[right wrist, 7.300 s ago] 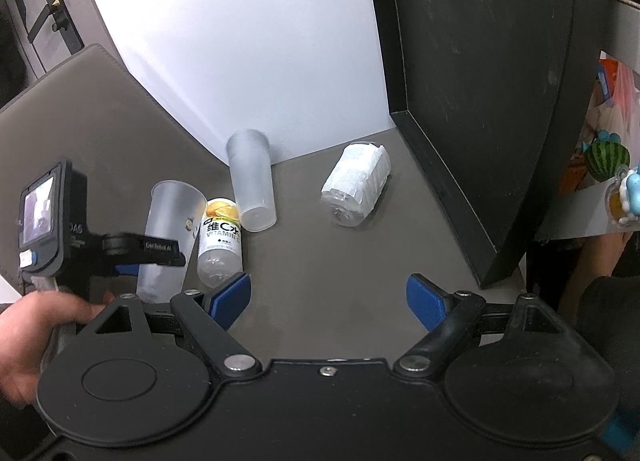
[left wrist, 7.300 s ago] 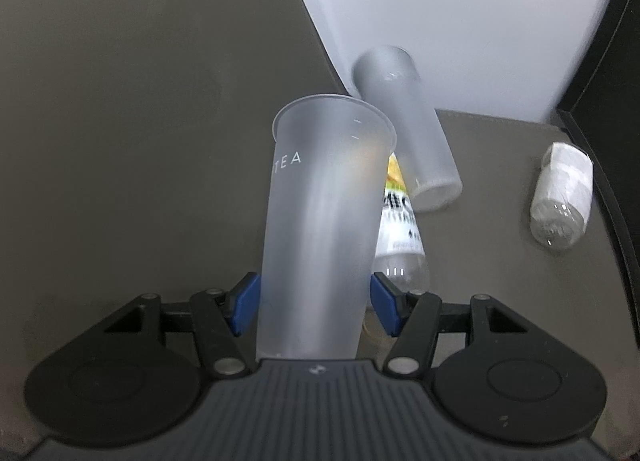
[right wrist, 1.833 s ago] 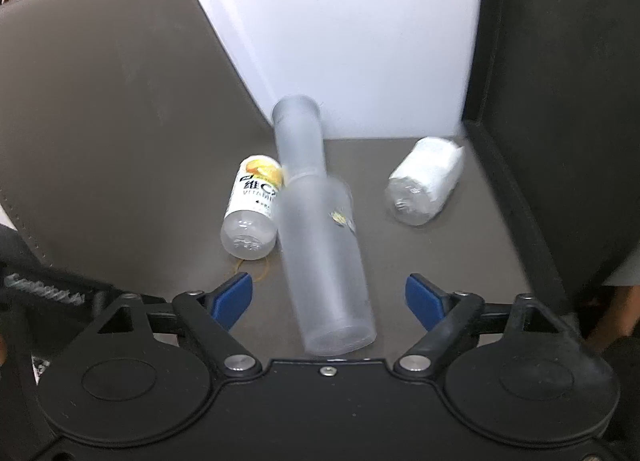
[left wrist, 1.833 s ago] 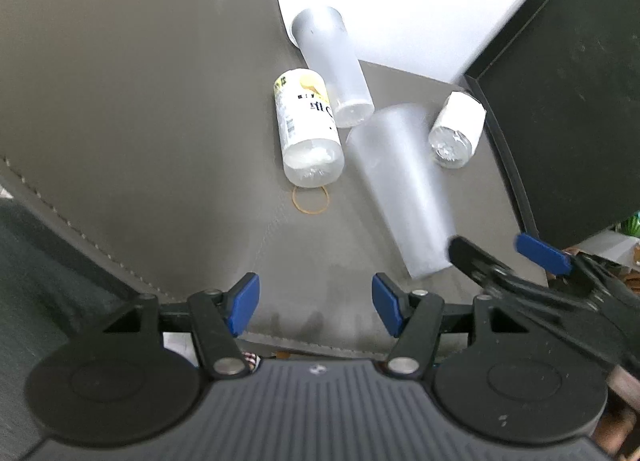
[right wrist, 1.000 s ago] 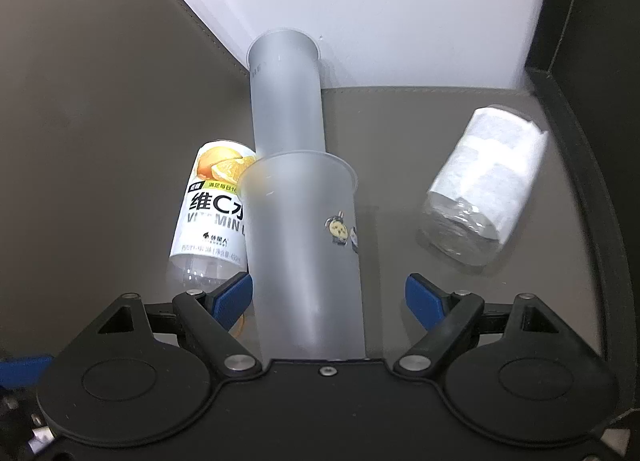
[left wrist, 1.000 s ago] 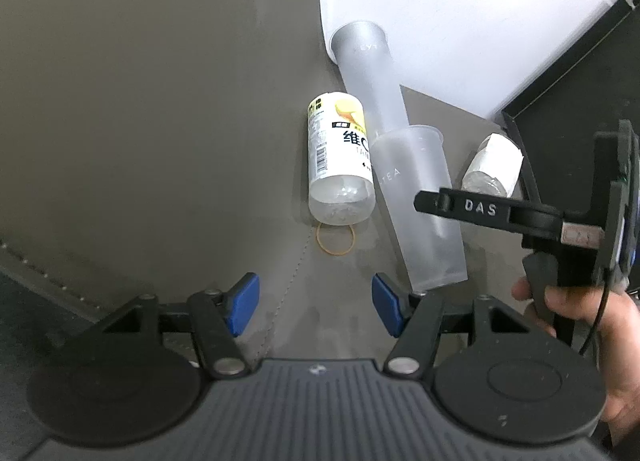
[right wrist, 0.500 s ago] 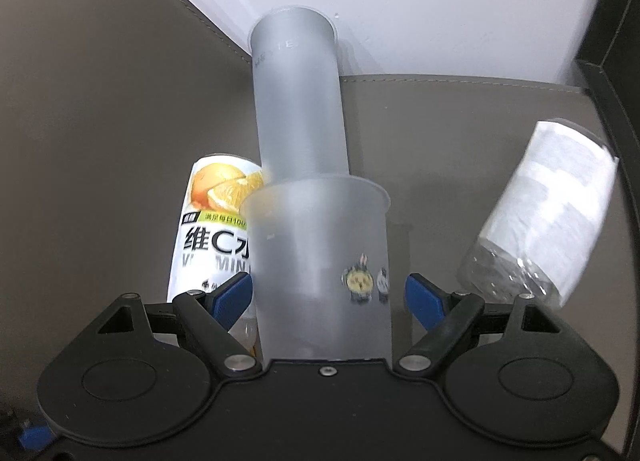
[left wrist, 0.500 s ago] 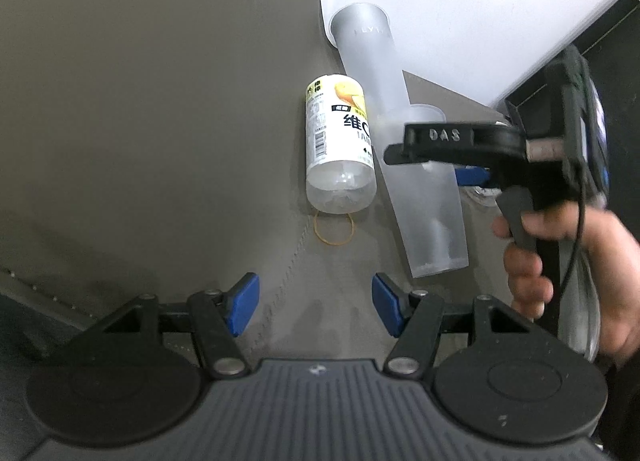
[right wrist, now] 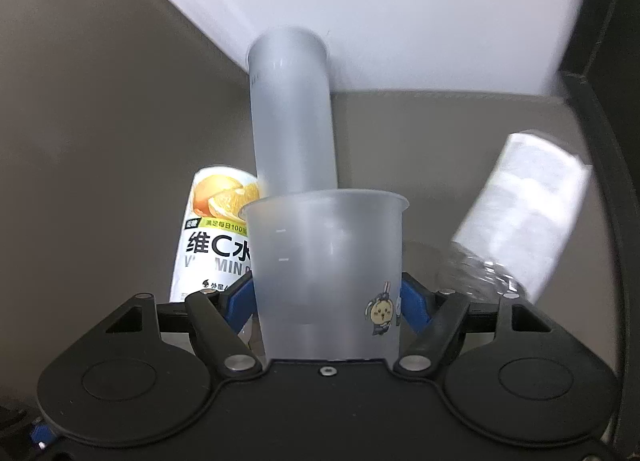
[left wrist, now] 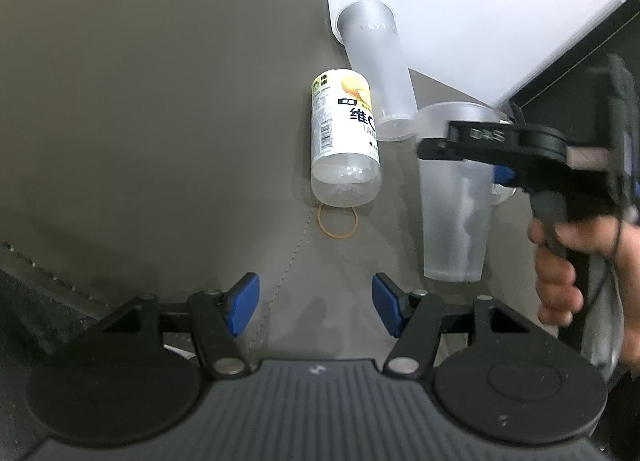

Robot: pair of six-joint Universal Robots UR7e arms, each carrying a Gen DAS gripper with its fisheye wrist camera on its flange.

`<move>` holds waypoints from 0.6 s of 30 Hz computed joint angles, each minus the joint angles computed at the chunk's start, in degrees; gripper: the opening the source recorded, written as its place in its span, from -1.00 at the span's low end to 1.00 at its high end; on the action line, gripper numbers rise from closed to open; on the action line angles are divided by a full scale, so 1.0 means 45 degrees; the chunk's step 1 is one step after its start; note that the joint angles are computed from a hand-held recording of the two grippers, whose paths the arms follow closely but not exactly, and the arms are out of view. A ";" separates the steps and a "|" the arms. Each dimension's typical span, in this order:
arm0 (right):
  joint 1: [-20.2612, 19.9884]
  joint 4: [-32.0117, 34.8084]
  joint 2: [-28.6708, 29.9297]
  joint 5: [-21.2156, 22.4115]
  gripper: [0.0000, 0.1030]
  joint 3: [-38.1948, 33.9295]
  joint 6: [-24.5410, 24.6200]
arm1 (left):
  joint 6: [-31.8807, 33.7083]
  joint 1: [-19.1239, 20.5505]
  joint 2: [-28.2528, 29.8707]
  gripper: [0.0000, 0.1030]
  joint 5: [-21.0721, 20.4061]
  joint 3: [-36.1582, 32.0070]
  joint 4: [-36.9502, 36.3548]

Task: Flip cup upright
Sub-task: 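Lower the held cup toward the table with the right gripper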

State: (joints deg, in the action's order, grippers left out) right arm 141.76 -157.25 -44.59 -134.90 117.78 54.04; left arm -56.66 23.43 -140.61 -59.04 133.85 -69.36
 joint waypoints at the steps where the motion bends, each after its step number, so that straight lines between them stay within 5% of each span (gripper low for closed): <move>1: 0.0192 -0.0040 -0.0044 -0.0172 0.38 0.0076 0.0181 | -0.0110 -0.0056 -0.0011 0.19 0.0037 0.0001 0.0040; 11: 0.1983 -0.0662 -0.0454 -0.2077 0.38 0.0899 0.1292 | -0.0918 -0.0833 0.0019 0.19 0.0168 -0.0220 0.0206; 18: 0.2850 0.0443 -0.0465 -0.2847 0.38 0.0874 0.2270 | -0.0618 -0.0906 0.0686 0.18 0.0627 -0.0497 -0.0873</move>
